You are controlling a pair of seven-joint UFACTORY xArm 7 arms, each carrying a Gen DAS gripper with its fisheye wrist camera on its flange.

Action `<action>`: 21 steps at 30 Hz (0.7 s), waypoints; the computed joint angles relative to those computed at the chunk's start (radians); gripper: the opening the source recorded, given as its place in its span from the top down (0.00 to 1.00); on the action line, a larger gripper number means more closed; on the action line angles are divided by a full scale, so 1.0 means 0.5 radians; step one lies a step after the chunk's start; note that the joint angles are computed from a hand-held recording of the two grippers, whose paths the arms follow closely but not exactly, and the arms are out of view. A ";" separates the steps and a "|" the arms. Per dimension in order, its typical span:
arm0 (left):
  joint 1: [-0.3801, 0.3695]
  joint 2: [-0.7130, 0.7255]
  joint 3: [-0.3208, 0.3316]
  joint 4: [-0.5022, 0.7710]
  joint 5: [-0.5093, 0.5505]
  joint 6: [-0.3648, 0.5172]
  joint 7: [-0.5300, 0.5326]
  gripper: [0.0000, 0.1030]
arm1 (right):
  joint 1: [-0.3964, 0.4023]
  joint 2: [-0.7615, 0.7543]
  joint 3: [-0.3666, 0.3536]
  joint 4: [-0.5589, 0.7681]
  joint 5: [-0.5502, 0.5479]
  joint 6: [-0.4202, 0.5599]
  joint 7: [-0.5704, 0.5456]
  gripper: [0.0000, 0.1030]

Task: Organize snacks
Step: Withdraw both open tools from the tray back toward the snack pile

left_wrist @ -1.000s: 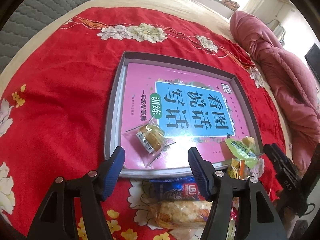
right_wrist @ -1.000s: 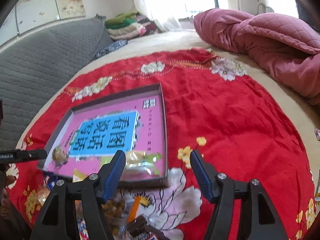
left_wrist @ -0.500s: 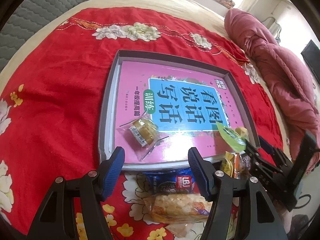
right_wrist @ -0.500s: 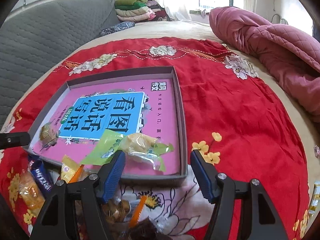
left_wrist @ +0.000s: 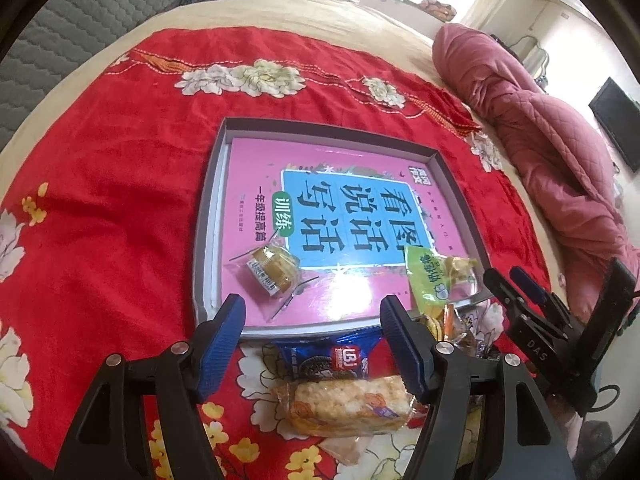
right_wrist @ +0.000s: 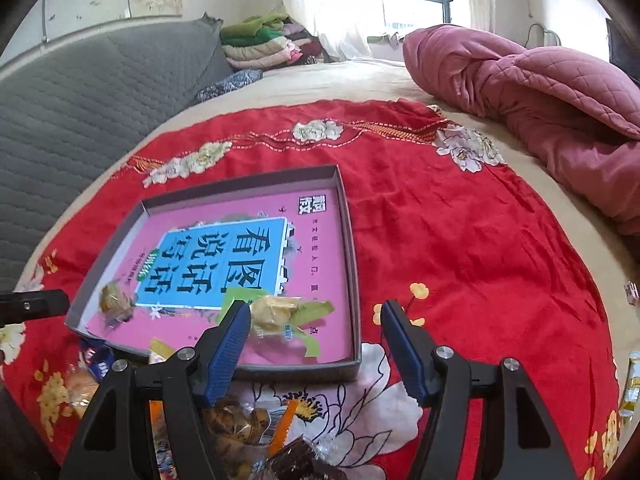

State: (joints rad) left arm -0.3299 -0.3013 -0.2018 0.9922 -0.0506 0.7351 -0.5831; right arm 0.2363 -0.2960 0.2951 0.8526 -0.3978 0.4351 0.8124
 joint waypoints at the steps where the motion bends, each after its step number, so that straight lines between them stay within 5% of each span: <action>1: -0.006 -0.009 0.008 -0.003 -0.016 0.002 0.012 0.30 | 0.007 -0.018 -0.007 -0.007 0.015 -0.002 -0.003 0.29; 21: -0.058 -0.174 0.043 -0.109 -0.208 0.075 0.167 0.28 | 0.022 -0.295 -0.012 -0.163 0.323 0.052 -0.108 0.26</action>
State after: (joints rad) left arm -0.3587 -0.3884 -0.1803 0.9378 -0.1546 0.7726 -0.4997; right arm 0.2474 -0.4433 0.2893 0.7709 -0.2363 0.4610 0.7581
